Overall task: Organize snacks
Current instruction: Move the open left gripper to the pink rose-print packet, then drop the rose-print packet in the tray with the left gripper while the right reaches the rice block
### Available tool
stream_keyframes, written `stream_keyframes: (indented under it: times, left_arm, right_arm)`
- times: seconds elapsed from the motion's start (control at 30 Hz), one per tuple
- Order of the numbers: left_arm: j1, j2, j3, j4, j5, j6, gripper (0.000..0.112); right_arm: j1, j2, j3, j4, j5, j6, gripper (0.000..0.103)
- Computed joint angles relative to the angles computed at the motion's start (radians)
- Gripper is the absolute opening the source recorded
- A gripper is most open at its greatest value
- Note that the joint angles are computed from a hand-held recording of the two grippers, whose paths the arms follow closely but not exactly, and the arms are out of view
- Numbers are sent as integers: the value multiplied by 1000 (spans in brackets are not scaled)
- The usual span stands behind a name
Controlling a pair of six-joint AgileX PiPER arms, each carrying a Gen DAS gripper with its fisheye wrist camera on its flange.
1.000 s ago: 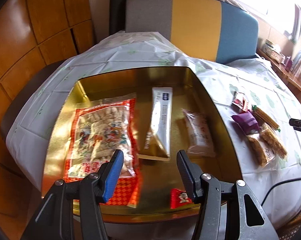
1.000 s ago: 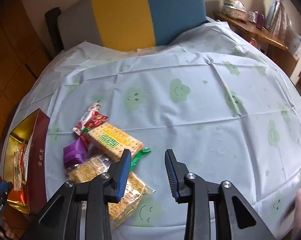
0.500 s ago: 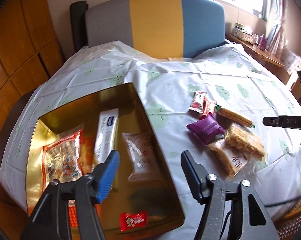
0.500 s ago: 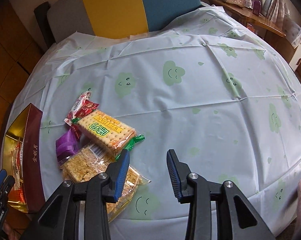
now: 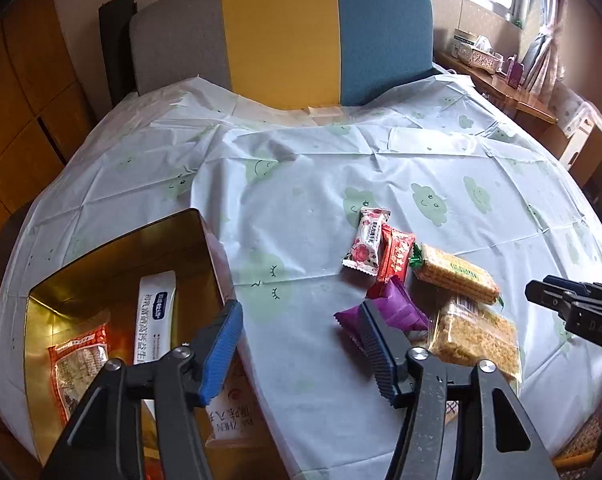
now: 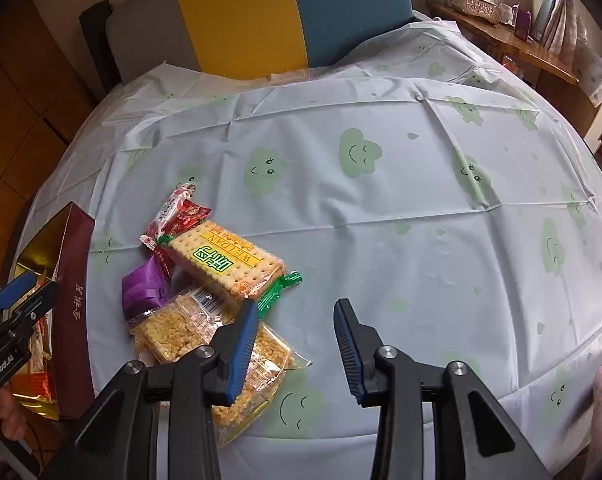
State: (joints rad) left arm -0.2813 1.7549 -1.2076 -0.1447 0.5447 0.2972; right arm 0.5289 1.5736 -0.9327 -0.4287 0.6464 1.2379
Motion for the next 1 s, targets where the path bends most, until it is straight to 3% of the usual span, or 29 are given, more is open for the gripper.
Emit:
stream_keyframes:
  times: [0.13,0.57,0.9,1.0]
  left_arm:
    - [-21,99,-128,13,50,-23,41]
    - [-125,403,-472,115,211,-65,40]
    - [-131,514,-629,0,291,6,39]
    - [-140,568,-707,47,328,-44,40]
  right_arm:
    - [-2,-14,6,-10,-6,15,40]
    - [-15,-30,13,38,-44,-35,40]
    - [-19,-30,11,59,-55,-61,40]
    - [-19,-30,12,59,-55,-58,40]
